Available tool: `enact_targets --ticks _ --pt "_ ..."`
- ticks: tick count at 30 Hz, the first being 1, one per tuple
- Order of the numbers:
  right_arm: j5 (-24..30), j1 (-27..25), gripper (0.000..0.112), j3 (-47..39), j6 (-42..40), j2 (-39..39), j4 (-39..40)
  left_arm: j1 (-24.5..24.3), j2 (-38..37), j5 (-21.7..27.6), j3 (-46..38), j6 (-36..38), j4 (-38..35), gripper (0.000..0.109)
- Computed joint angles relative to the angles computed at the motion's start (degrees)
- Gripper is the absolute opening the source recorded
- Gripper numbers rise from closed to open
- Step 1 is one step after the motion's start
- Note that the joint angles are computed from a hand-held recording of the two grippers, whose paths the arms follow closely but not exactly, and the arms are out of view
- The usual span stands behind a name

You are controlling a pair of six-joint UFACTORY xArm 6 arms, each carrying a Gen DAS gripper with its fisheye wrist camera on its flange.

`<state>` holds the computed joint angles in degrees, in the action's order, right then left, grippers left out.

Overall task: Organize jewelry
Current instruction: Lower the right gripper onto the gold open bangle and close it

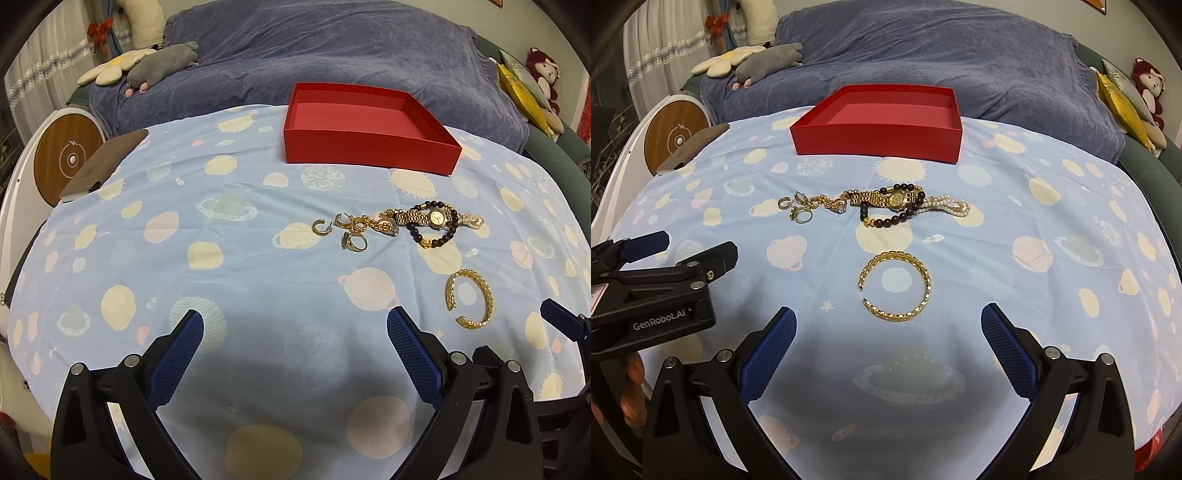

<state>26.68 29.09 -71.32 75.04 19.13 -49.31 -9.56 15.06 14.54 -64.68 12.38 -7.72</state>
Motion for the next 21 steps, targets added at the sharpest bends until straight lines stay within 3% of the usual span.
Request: enact_targets --ticks 10,17,21 --pt "-1.12 -2.02 0.097 -4.07 -0.30 5.25 2.61 0.84 3.00 0.95 -2.87 5.94 -6.48 0.097" --pt "-0.82 -2.64 0.080 -7.08 -1.76 8.52 4.47 0.99 5.56 3.25 -5.80 6.41 -7.79 0.097" --pt "-0.07 -2.64 0.069 -7.32 0.35 8.52 1.58 0.74 6.75 4.19 -7.54 6.90 -8.72 0.097"
